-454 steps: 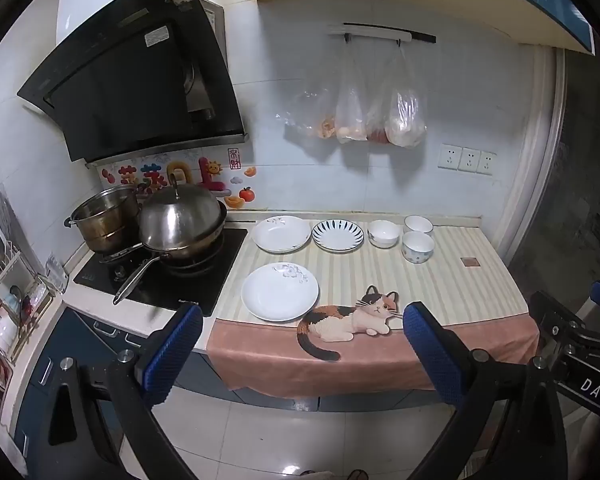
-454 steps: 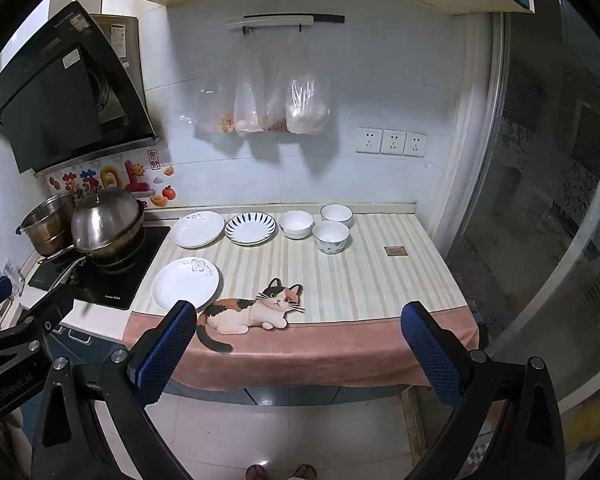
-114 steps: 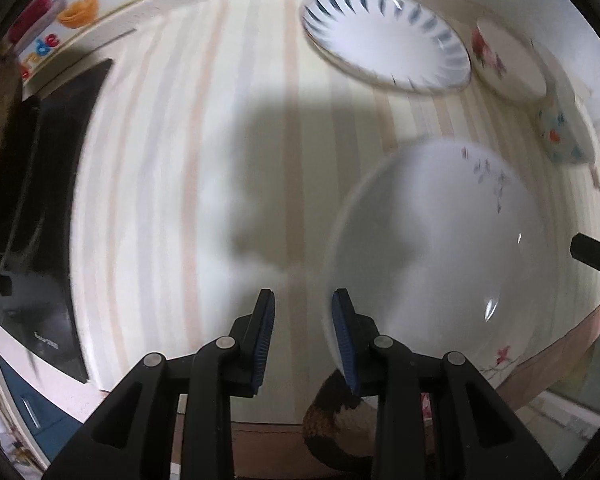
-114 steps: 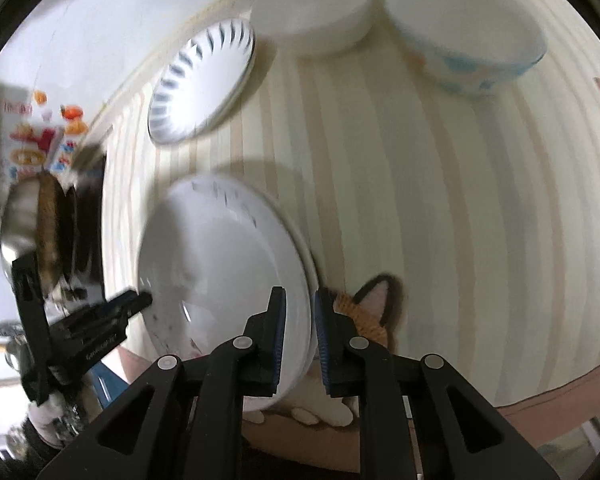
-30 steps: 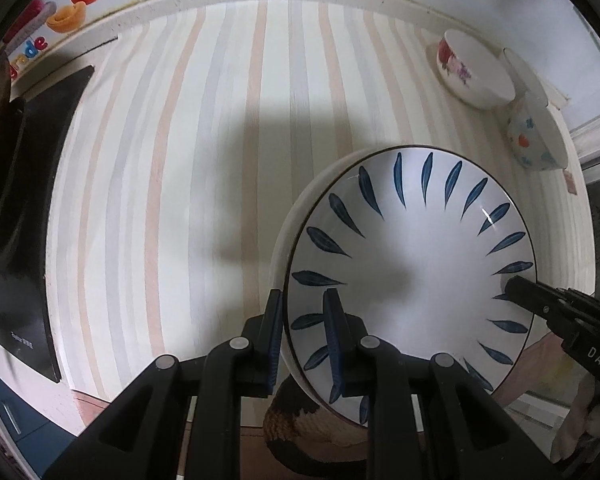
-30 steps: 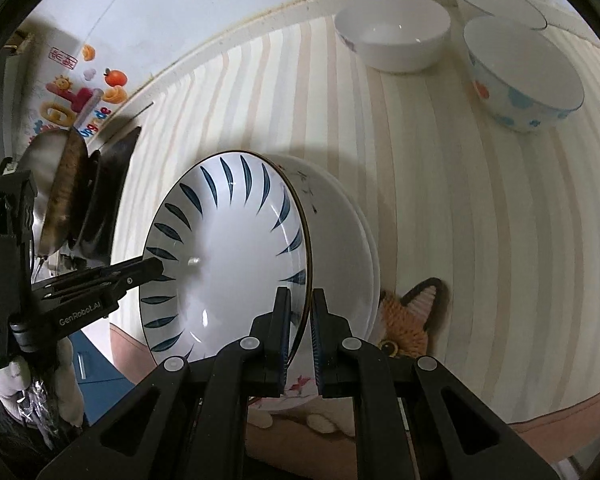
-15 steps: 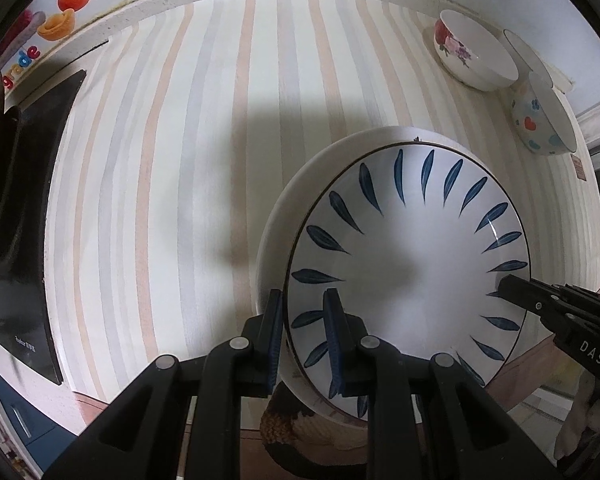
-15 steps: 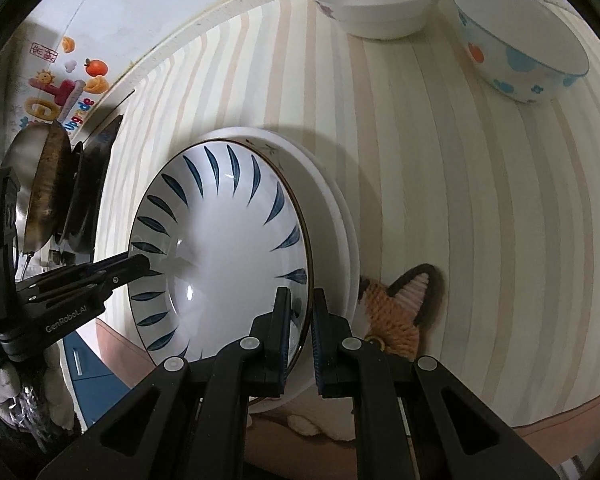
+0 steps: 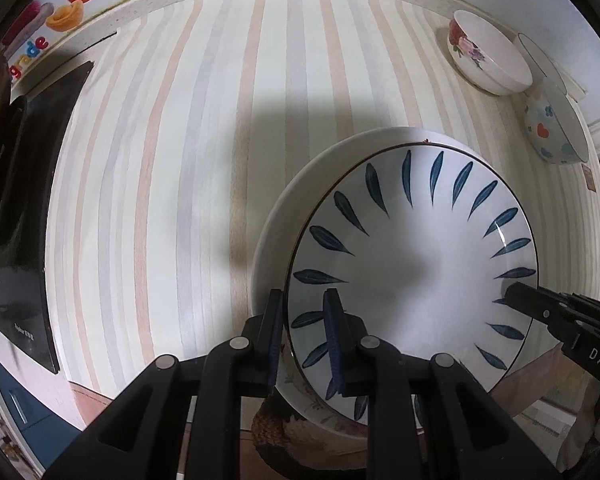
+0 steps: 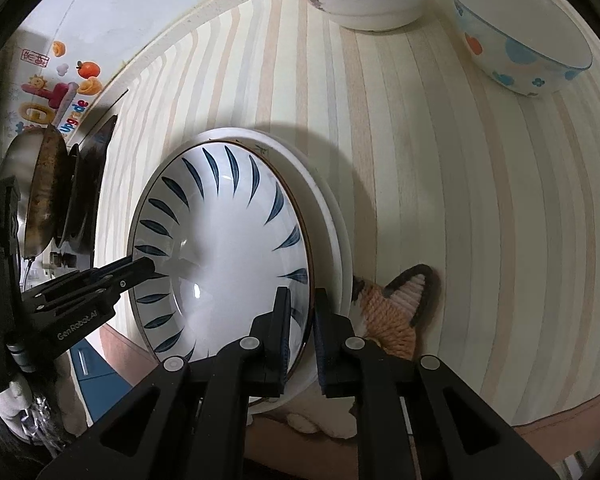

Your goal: Organize plates and bowls

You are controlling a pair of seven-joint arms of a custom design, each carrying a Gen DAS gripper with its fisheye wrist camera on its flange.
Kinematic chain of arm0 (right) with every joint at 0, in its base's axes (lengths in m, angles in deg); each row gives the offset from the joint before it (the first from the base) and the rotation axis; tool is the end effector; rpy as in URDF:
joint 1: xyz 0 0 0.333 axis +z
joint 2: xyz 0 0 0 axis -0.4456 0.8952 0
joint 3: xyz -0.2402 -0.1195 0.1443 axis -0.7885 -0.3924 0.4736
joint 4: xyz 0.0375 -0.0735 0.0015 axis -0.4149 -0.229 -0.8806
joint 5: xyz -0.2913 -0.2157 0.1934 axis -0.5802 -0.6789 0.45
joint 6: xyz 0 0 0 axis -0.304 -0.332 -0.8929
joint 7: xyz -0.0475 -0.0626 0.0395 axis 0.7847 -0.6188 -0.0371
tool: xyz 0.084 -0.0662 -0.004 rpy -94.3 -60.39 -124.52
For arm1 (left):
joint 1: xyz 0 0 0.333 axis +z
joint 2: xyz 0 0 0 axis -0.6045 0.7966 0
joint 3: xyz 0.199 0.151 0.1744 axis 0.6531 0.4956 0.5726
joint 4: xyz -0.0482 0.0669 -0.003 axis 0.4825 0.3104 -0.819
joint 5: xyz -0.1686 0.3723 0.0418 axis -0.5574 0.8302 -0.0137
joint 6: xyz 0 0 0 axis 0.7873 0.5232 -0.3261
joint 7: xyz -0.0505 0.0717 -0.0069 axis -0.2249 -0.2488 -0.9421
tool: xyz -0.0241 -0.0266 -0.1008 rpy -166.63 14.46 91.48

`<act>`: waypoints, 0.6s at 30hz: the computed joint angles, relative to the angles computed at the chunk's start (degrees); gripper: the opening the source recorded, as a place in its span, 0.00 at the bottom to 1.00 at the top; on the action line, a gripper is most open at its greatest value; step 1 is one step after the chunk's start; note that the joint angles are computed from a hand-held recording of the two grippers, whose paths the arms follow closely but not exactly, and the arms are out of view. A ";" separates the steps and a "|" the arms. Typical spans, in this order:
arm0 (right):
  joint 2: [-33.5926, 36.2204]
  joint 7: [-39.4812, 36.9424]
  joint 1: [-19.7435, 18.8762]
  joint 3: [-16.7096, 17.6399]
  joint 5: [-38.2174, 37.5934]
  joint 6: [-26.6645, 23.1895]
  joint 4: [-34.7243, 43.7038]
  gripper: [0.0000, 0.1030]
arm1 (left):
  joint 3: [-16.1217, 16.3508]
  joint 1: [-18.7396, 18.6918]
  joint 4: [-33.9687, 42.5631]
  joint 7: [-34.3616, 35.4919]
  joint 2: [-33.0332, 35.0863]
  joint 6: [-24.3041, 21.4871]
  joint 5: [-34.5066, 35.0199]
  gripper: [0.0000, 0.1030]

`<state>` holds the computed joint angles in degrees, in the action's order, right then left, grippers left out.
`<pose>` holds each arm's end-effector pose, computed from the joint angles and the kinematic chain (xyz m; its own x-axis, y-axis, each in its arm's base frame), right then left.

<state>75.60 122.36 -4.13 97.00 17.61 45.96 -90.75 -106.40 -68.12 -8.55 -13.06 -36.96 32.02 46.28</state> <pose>0.5429 0.3254 0.3547 0.2499 -0.8855 -0.3918 -0.9680 -0.2371 -0.0816 0.4516 -0.4921 0.4148 0.2593 -0.9644 0.0526 -0.9605 -0.2632 -0.0898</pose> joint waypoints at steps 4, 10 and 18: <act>0.60 -0.43 -0.50 0.08 1.36 -1.61 0.82 0.14 | 0.11 0.24 -0.63 -0.23 -0.51 0.14 -0.16 0.17; 0.74 -1.46 -1.14 0.00 2.92 -3.04 1.29 0.14 | 0.05 0.38 -2.23 -1.24 -1.69 0.67 -0.15 0.17; 0.43 -0.77 -0.98 -0.27 2.23 -3.23 1.60 0.14 | -0.35 0.71 -4.57 -1.71 -4.23 0.53 -0.66 0.17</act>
